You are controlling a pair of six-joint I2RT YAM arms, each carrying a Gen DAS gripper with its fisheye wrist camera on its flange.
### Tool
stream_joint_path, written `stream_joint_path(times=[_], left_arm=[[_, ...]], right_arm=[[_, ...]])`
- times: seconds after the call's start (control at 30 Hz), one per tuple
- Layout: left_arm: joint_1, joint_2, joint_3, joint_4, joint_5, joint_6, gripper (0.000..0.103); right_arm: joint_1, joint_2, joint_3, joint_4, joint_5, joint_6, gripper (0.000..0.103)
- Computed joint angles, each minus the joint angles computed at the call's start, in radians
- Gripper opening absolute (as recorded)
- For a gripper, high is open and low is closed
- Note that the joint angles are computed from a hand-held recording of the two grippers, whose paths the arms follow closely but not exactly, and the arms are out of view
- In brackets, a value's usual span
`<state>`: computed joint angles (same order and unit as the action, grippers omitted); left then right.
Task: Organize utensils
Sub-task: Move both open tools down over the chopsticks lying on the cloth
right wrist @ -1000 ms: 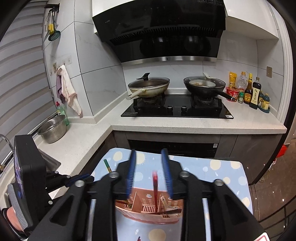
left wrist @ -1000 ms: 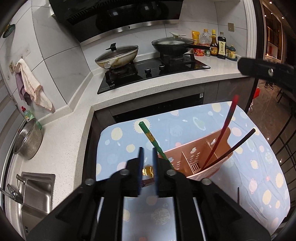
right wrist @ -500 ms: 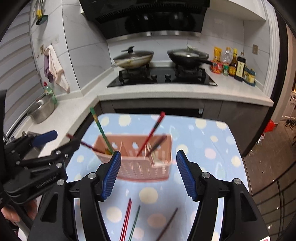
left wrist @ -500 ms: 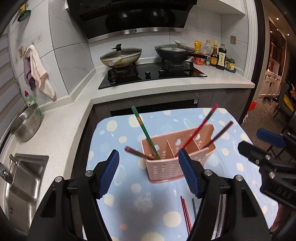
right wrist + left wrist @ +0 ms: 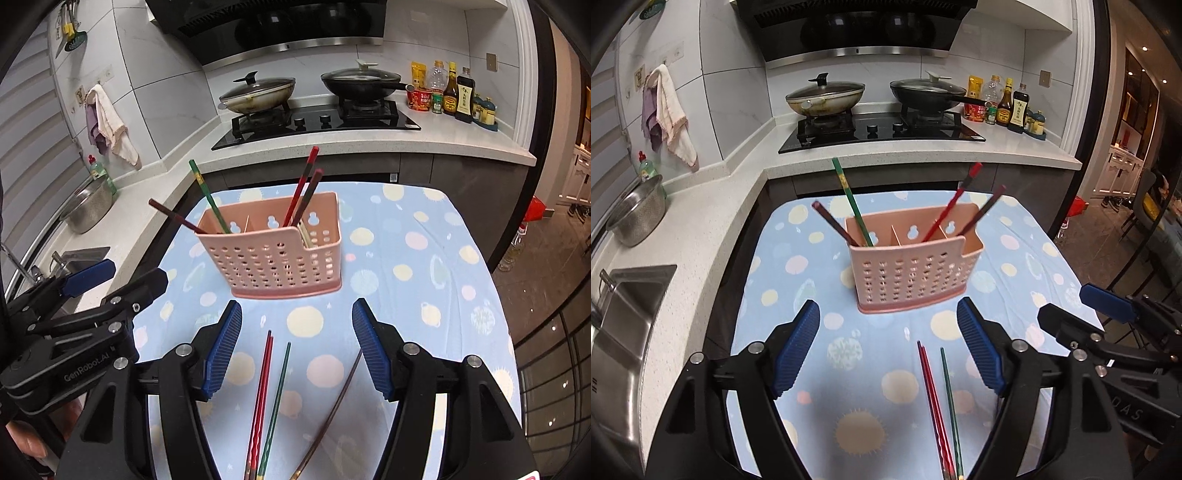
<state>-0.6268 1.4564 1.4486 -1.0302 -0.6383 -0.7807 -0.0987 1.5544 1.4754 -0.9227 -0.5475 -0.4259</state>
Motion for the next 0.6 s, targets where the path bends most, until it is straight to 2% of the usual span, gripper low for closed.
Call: stream_joint_path(times=[0.2, 0.43, 0.6], left_arm=[[-0.092, -0.038, -0.083, -0.045, -0.032, -0.148, 0.080], [-0.195, -0.097, -0.276, -0.067, -0.032, -0.420, 0.082], [-0.249, -0.114, -0.422, -0.031, 0.016, -0.587, 0.082]], right_arm=[[-0.044, -0.105, -0.170, 0.041, 0.031, -0.058, 0.060], [-0.148, -0.188, -0.479, 0.134, 0.084, -0.177, 0.060], [-0.193, -0.207, -0.646, 0.199, 0.097, -0.223, 0.050]])
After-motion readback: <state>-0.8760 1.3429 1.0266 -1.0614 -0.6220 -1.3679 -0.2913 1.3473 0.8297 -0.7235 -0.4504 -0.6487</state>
